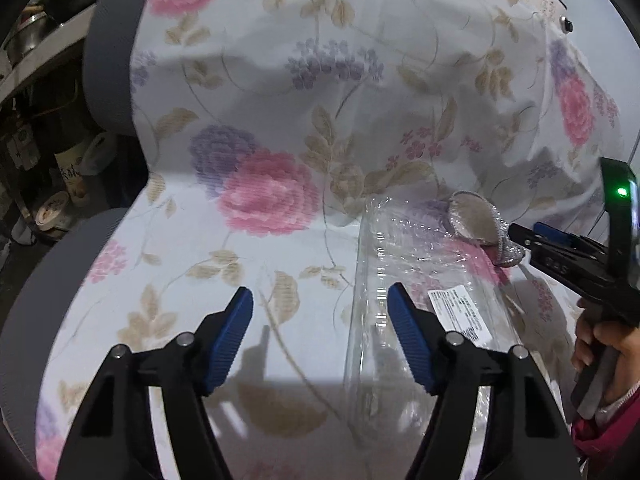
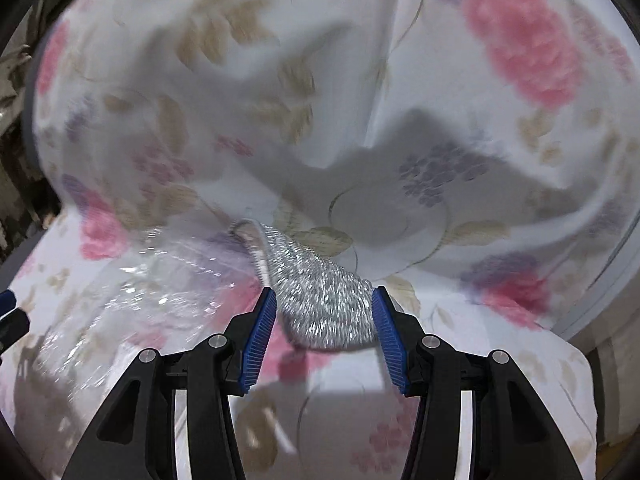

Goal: Collect trash
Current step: 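Grasp the silver foil piece with the right tool and lift it, then grasp the clear plastic tray edge with the left tool while the right tool holds the foil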

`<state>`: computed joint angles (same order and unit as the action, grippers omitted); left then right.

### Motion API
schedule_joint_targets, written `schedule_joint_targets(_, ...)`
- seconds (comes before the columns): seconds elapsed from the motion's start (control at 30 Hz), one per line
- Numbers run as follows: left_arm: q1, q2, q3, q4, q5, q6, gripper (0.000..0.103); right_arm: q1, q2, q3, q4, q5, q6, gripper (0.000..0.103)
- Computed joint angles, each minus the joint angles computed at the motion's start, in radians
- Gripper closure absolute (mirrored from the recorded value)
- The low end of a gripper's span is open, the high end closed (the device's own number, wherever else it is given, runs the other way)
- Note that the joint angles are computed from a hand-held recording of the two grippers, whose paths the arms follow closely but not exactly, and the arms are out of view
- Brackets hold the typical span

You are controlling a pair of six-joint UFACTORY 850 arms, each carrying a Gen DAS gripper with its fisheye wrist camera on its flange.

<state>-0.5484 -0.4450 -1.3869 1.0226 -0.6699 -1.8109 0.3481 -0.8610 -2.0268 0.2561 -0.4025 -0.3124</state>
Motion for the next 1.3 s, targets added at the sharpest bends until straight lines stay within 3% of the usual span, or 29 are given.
schedule_joint_targets(0.1, 0.010, -0.012, -0.003, -0.013, 0.027, 0.004, 0.036, 0.007, -0.092, -0.141, -0.080, -0.088, 0.063, 0.052)
schedule_joint_targets(0.2, 0.015, -0.016, -0.001, -0.027, 0.044, 0.012, 0.036, 0.009, -0.180, -0.282, -0.077, -0.186, 0.050, 0.041)
schedule_joint_targets(0.27, 0.015, -0.016, 0.001, -0.032, 0.047, 0.016, 0.035, 0.010, -0.244, -0.388, -0.067, -0.254, 0.034, 0.041)
schedule_joint_targets(0.3, 0.016, -0.016, 0.001, -0.041, 0.049, 0.025, 0.036, 0.008, -0.270, -0.433, -0.058, -0.285, 0.026, 0.042)
schedule_joint_targets(0.37, 0.016, -0.013, 0.007, -0.050, 0.053, 0.030, 0.036, 0.005, -0.277, -0.443, -0.045, -0.292, 0.023, 0.054)
schedule_joint_targets(0.4, 0.017, -0.012, 0.011, -0.052, 0.055, 0.030, 0.035, 0.006, -0.246, -0.392, -0.065, -0.255, 0.046, 0.071)
schedule_joint_targets(0.43, 0.016, -0.010, 0.014, -0.053, 0.054, 0.028, 0.035, 0.001, -0.217, -0.343, -0.050, -0.219, 0.046, 0.077)
schedule_joint_targets(0.47, 0.015, -0.007, 0.017, -0.051, 0.054, 0.024, 0.036, 0.001, -0.213, -0.337, -0.048, -0.213, 0.045, 0.094)
schedule_joint_targets(0.5, 0.012, -0.004, 0.022, -0.047, 0.056, 0.018, 0.036, -0.005, -0.183, -0.288, -0.014, -0.178, 0.028, 0.097)
schedule_joint_targets(0.6, 0.007, 0.001, 0.026, -0.044, 0.060, 0.011, 0.036, -0.017, -0.036, -0.062, 0.076, -0.005, -0.056, 0.098)
schedule_joint_targets(0.7, 0.002, -0.006, 0.018, -0.049, 0.066, 0.014, 0.040, -0.024, 0.084, 0.105, 0.156, 0.101, -0.141, 0.098)
schedule_joint_targets(0.83, 0.011, -0.043, -0.025, -0.122, 0.095, 0.119, 0.055, -0.044, 0.235, 0.297, 0.365, 0.120, -0.320, 0.098)
schedule_joint_targets(1.07, 0.037, -0.110, -0.097, -0.289, 0.132, 0.311, 0.081, -0.066, 0.410, 0.517, 0.404, 0.084, -0.349, 0.097)
schedule_joint_targets(1.13, 0.033, -0.105, -0.095, -0.283, 0.126, 0.307, 0.096, -0.077, 0.448, 0.571, 0.455, 0.090, -0.385, 0.097)
schedule_joint_targets(1.3, -0.031, -0.017, -0.015, -0.026, 0.104, 0.020, 0.099, -0.094, 0.538, 0.688, 0.589, 0.145, -0.496, 0.097)
